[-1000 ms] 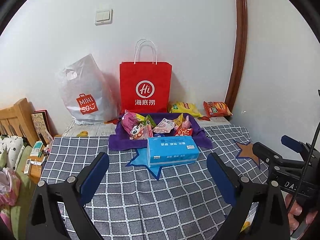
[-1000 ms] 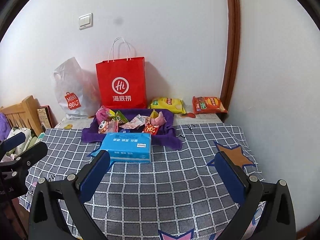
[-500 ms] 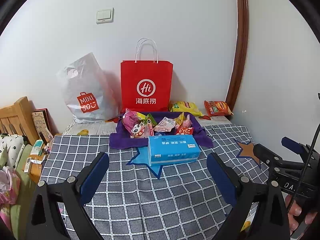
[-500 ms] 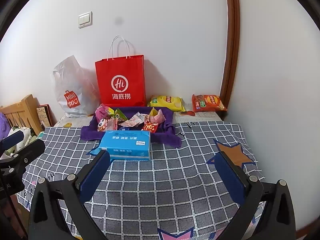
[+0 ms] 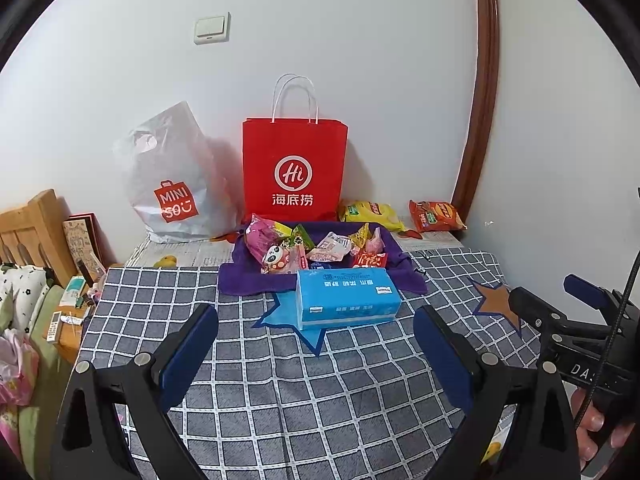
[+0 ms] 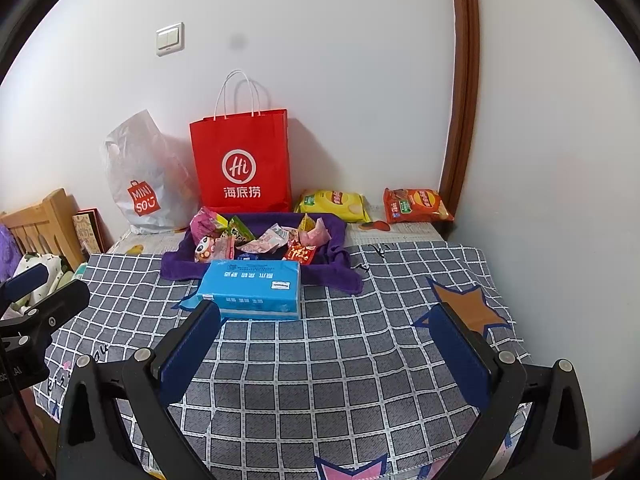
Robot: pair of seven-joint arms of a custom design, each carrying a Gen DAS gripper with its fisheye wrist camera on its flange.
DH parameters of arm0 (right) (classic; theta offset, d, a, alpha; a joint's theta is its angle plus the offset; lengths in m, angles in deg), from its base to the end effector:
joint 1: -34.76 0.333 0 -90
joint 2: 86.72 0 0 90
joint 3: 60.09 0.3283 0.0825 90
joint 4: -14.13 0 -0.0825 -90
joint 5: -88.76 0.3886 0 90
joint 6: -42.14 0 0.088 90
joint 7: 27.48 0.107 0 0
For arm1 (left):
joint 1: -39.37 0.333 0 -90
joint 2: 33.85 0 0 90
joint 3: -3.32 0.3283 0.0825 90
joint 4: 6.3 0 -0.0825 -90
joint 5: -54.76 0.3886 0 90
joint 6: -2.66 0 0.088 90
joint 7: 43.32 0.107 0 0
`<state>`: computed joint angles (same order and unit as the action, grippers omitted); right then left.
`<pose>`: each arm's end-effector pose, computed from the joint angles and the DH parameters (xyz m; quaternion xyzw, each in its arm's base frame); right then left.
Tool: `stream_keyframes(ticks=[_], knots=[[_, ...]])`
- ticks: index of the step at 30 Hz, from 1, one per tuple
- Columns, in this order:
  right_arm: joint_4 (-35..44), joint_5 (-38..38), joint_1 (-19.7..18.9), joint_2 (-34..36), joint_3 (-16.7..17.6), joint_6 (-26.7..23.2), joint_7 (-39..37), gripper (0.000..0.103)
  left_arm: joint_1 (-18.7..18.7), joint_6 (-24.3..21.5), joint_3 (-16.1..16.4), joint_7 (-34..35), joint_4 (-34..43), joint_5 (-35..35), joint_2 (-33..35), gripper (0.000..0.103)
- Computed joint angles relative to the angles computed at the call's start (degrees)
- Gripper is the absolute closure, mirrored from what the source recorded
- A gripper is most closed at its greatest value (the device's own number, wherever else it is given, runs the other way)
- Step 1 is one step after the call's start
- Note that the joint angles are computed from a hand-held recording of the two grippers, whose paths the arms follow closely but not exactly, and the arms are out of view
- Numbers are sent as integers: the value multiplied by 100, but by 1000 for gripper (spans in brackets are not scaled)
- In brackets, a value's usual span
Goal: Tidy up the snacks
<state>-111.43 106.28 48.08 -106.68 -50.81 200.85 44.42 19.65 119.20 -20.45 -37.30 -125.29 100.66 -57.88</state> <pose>0.4629 0.1921 0.6471 -0.7670 0.4560 -0.2375 0.3838 0.3425 -0.3206 0.6525 -0.7487 0.4667 -0.2777 0.3803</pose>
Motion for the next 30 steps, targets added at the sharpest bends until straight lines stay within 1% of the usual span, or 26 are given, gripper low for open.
stream_keyframes(ticks=[15, 30], knots=[[-4, -20, -18, -15, -3, -2, 57, 0, -6, 66, 28, -20, -60, -34, -34, 4], [-18, -30, -25, -27, 1, -5, 77, 0, -2, 36, 7, -41, -44, -32, -18, 4]])
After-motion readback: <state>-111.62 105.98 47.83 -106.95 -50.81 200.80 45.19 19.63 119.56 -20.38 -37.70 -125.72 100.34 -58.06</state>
